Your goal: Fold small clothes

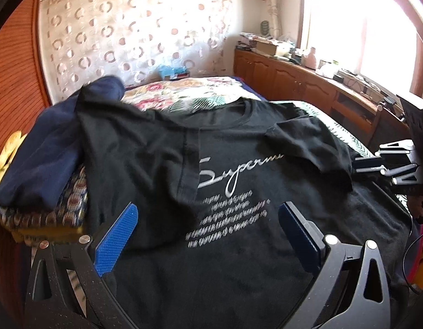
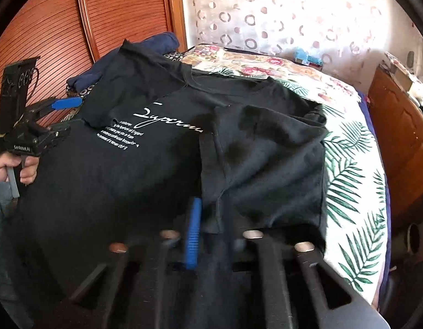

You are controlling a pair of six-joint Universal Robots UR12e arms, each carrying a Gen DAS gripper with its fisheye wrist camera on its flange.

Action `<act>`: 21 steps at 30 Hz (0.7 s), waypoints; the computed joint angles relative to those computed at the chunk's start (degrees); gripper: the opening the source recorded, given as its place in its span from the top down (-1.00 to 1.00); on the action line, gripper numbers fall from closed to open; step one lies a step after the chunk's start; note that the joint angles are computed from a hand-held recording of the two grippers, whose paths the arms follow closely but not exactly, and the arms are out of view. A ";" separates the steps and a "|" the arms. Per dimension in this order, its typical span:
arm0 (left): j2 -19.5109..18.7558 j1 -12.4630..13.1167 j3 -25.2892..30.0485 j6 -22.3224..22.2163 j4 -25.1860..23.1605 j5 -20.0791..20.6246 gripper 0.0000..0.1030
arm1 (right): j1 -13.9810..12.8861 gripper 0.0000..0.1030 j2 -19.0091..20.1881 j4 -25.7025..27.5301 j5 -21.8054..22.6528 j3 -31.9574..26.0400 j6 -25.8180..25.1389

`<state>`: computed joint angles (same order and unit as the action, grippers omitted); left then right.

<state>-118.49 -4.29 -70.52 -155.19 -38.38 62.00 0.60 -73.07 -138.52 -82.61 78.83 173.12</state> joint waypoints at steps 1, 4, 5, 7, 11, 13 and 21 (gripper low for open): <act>-0.29 -0.11 0.66 0.45 -0.34 -0.50 -0.99 | -0.04 0.03 -0.39 -1.24 -0.49 0.64 0.20; -1.37 -0.75 3.11 1.54 -1.76 -2.02 -0.85 | -0.45 0.02 -1.17 -4.33 -2.60 2.50 2.21; -1.83 -1.00 4.08 2.01 -2.49 -2.73 -0.75 | -0.54 0.02 -1.58 -5.13 -3.62 3.40 3.01; -2.63 -1.56 5.86 2.72 -4.39 -3.33 -0.62 | -0.57 0.02 -2.14 -6.24 -6.54 4.54 4.46; -4.83 -3.01 9.99 4.70 -8.91 -4.51 -0.31 | -0.64 0.02 -2.75 -5.74 -10.85 5.99 7.10; -5.88 -3.62 11.84 5.43 -11.30 -4.93 -0.20 | -0.20 0.02 -2.70 -5.34 -13.30 6.30 7.84; -11.43 -6.53 20.77 6.39 -18.71 -2.15 0.01 | -0.27 0.02 -2.53 -3.99 -13.29 6.65 10.49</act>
<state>-129.92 -10.82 -49.76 -148.80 -57.09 59.85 0.33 -75.60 -142.51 -95.90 85.48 183.61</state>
